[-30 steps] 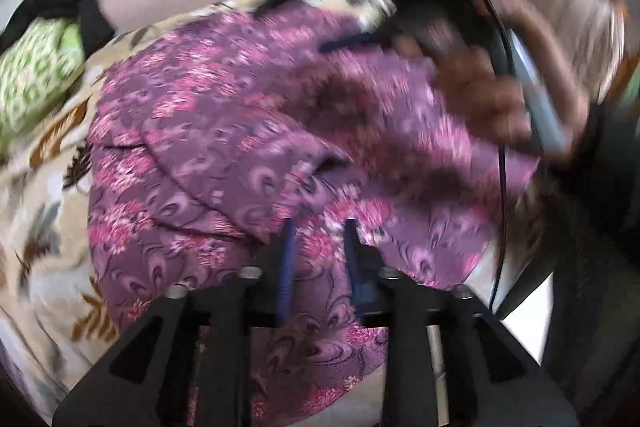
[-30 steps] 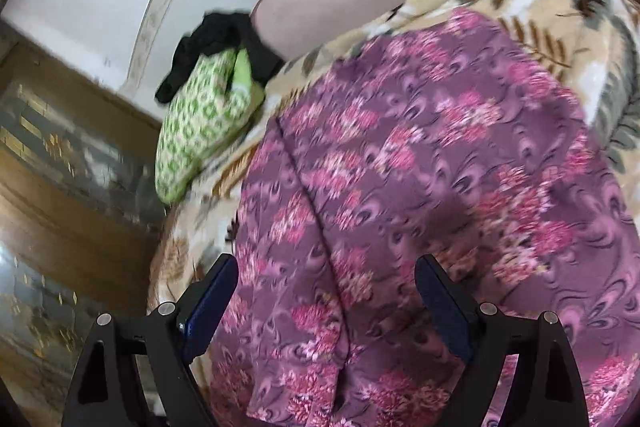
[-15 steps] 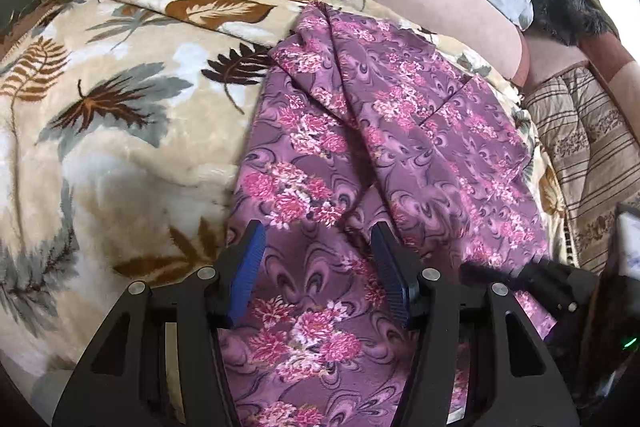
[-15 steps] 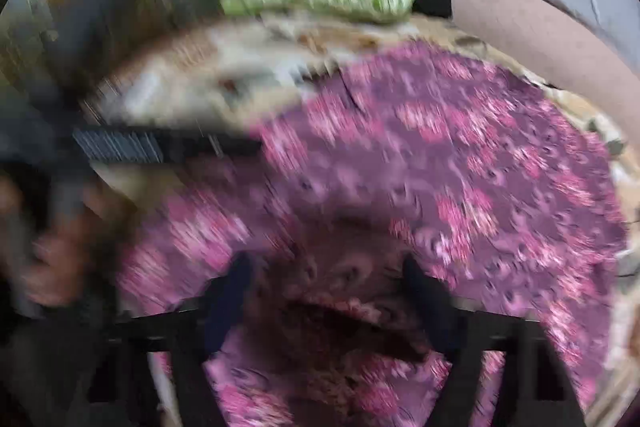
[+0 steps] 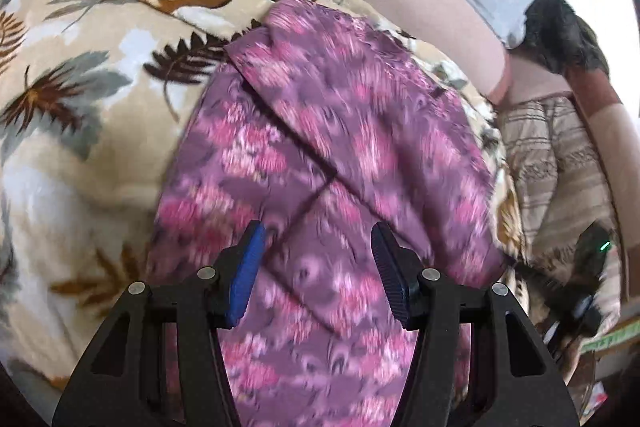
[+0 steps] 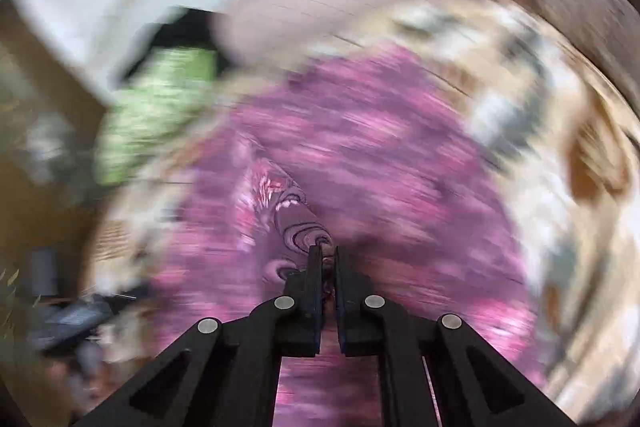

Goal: Fold small clothes

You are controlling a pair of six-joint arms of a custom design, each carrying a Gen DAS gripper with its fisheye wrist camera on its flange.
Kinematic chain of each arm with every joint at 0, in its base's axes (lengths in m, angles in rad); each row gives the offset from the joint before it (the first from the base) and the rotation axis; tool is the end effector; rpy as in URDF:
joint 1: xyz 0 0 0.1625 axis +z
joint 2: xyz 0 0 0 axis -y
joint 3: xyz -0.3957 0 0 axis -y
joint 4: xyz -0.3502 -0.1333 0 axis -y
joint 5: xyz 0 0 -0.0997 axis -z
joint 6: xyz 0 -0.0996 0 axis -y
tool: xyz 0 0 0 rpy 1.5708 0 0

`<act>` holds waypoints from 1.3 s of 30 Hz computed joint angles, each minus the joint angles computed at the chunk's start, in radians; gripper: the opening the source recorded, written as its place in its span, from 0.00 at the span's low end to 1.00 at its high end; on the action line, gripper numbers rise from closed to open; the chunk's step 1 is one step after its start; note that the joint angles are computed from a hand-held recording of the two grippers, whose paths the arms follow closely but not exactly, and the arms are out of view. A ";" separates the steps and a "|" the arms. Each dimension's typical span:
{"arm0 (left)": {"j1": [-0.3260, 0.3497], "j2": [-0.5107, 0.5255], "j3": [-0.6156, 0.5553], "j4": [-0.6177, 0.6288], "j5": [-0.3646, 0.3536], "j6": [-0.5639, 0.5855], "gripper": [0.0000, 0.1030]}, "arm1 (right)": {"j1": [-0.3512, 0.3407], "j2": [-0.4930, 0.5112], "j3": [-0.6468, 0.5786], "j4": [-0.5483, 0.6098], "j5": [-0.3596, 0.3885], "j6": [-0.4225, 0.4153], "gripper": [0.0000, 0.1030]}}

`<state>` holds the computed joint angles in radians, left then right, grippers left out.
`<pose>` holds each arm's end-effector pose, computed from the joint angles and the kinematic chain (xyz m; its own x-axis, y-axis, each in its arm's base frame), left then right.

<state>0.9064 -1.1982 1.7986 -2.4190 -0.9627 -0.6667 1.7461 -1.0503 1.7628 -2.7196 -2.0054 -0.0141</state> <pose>-0.1892 -0.5501 0.2784 -0.9453 -0.1610 -0.2836 0.0167 0.8445 -0.5353 0.1929 -0.5653 0.2371 -0.9218 0.0044 0.3875 -0.1711 0.8926 -0.4172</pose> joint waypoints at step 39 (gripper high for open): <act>-0.054 0.190 -0.139 0.050 -0.125 -0.195 0.54 | -0.071 0.018 -0.145 0.355 0.031 0.078 0.10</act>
